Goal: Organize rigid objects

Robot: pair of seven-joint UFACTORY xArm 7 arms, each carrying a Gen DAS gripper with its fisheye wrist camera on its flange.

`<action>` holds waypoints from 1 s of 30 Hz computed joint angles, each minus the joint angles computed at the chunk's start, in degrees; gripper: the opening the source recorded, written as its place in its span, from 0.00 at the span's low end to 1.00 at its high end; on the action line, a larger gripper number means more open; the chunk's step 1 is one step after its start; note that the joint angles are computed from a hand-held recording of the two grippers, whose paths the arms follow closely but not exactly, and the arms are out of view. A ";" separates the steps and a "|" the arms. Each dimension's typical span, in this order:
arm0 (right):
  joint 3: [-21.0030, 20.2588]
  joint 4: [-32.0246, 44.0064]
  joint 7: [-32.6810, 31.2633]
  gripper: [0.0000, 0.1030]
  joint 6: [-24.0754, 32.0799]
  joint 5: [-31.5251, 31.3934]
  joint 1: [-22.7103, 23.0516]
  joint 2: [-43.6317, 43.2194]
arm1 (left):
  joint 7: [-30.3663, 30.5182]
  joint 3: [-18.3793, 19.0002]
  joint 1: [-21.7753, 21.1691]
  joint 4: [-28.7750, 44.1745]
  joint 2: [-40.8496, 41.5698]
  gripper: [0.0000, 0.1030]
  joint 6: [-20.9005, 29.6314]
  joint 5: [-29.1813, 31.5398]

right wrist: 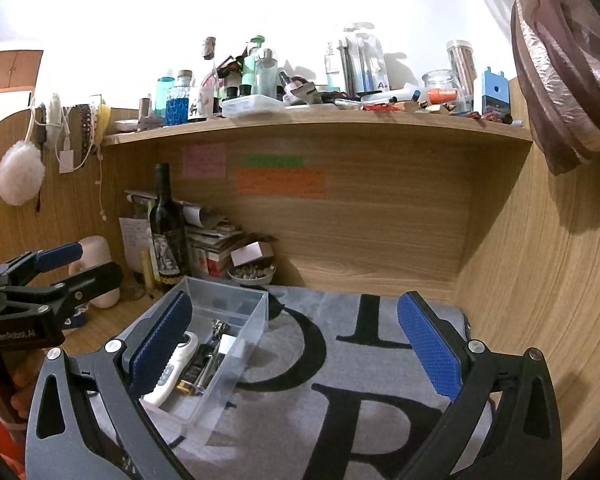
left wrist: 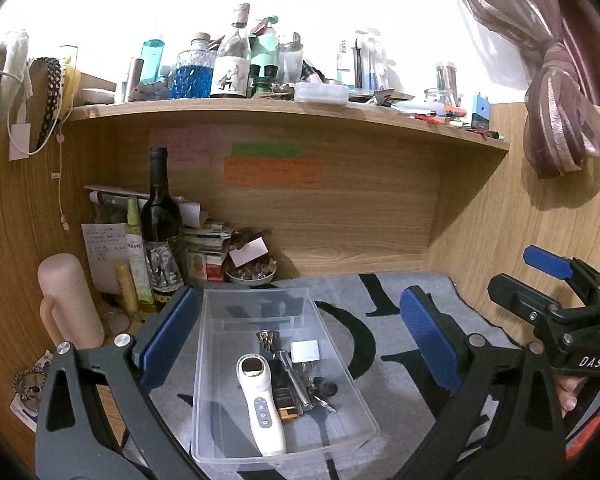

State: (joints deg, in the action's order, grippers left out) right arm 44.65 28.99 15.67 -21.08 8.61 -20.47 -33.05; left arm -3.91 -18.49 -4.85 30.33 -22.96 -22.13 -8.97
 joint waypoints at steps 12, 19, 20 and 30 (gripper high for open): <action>0.70 -0.05 0.17 1.00 -0.25 0.50 -0.60 -0.53 | 0.57 -0.17 -0.30 -0.61 -0.11 0.99 -1.52 0.00; 0.60 -0.10 0.01 1.00 -0.23 0.61 -0.39 -0.62 | 0.88 0.54 -1.30 -0.85 -0.05 1.00 -2.03 0.18; 0.64 -0.08 0.01 1.00 -0.22 0.54 -0.46 -0.67 | 0.87 0.76 -1.54 -0.89 -0.02 1.00 -2.13 0.29; 0.98 -0.16 1.15 1.00 -0.15 -0.26 -1.03 -1.01 | 1.24 1.98 -2.64 -0.34 0.76 1.00 -2.16 1.02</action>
State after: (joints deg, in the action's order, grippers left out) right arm 45.63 28.83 16.82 -21.23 8.35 -21.50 -34.05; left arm -2.68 -16.51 -7.50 29.99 -22.20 -24.30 -7.95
